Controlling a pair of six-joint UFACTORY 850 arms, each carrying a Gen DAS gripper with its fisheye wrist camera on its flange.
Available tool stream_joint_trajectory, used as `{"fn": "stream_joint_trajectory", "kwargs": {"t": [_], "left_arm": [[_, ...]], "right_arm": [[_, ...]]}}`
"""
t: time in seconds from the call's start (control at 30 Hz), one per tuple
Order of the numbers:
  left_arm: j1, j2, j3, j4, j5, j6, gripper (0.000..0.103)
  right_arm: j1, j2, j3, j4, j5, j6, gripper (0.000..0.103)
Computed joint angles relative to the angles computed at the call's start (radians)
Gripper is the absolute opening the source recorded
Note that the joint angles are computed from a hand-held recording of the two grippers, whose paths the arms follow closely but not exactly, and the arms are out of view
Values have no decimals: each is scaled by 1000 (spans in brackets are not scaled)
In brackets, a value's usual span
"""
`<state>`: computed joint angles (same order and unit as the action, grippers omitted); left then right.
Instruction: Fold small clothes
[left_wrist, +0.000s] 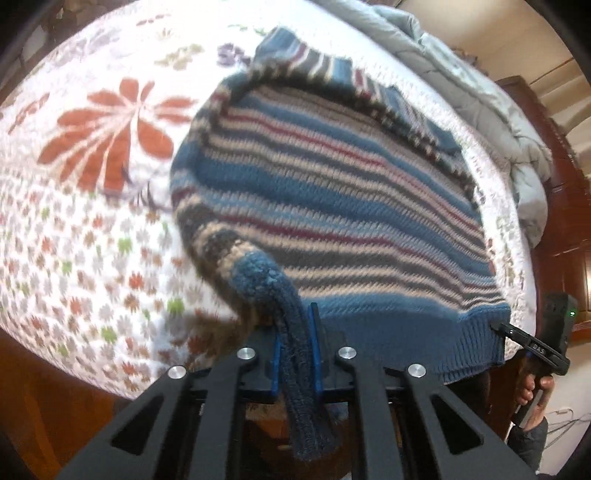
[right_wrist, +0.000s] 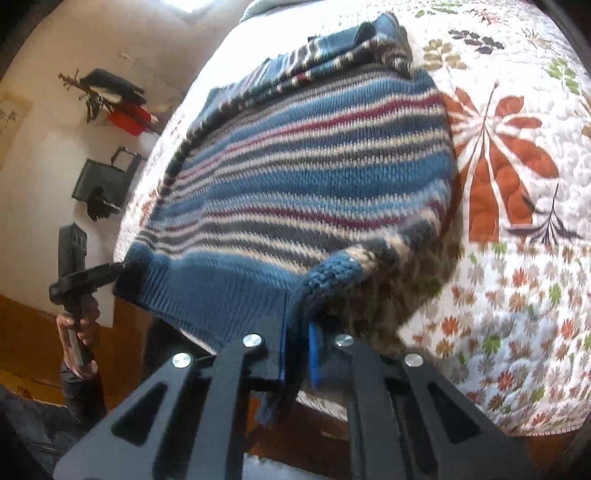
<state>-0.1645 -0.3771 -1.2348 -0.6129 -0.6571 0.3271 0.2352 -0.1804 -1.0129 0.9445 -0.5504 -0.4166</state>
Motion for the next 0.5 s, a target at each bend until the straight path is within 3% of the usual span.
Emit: {"fn": "stream_joint_trajectory", "kwargs": {"t": [0.27, 0.5], "left_arm": [[13, -86, -160, 14, 23, -24, 12], [4, -249, -383, 127, 35, -132, 12]], "right_arm": [[-60, -60, -118, 3, 14, 3, 7], [-103, -216, -338, -133, -13, 117, 7]]}}
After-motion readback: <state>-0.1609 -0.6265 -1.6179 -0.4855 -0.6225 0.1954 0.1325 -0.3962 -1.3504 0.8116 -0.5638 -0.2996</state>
